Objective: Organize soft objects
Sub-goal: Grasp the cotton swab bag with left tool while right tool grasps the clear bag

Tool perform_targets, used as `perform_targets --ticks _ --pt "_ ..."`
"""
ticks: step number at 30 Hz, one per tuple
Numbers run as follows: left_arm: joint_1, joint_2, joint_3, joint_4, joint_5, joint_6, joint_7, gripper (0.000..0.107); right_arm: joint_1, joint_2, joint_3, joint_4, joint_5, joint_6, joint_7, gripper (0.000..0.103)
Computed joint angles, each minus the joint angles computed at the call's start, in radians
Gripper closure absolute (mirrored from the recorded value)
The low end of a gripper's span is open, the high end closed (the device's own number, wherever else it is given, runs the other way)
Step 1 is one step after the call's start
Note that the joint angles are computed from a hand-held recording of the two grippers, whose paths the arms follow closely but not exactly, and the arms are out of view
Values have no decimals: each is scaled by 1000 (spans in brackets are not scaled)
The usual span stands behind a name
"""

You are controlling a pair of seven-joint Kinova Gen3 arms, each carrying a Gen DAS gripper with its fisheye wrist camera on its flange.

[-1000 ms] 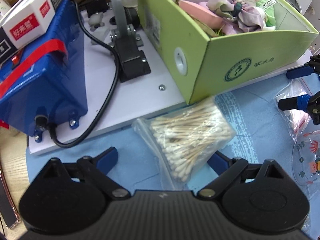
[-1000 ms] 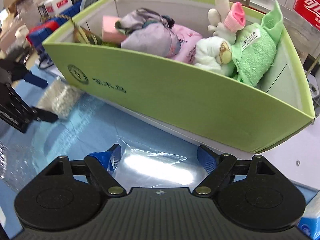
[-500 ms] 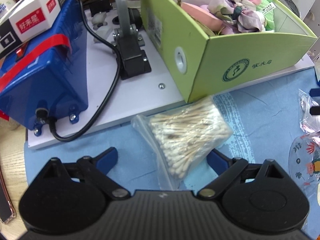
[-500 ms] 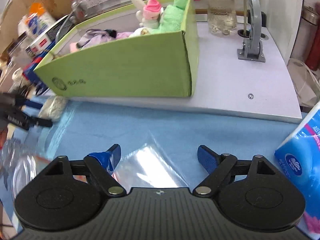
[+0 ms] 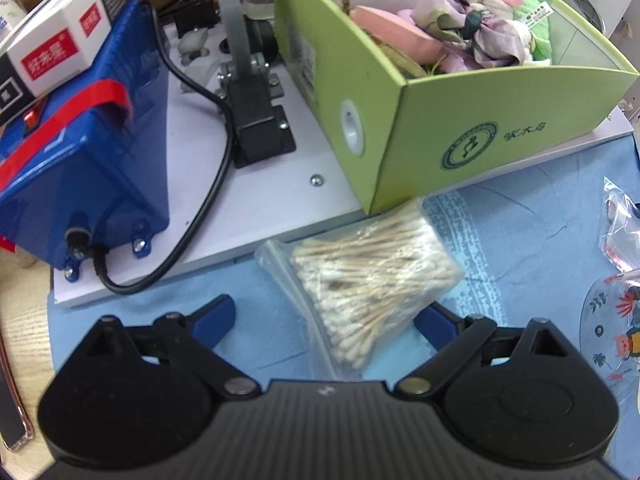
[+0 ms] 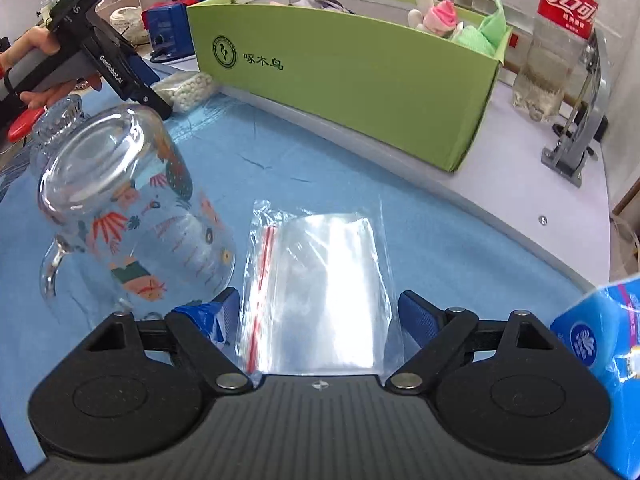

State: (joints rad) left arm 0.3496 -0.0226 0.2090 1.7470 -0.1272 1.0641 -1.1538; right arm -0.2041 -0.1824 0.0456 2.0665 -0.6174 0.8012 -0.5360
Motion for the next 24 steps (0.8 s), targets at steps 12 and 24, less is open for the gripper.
perform_targets --ticks 12,24 --pt "4 13 -9 -3 69 -69 -41 12 -41 -42 22 124 -128 -195 31 15" --pt "63 78 7 -71 -9 -35 -45 12 -140 -75 91 194 -198 -298 76 13"
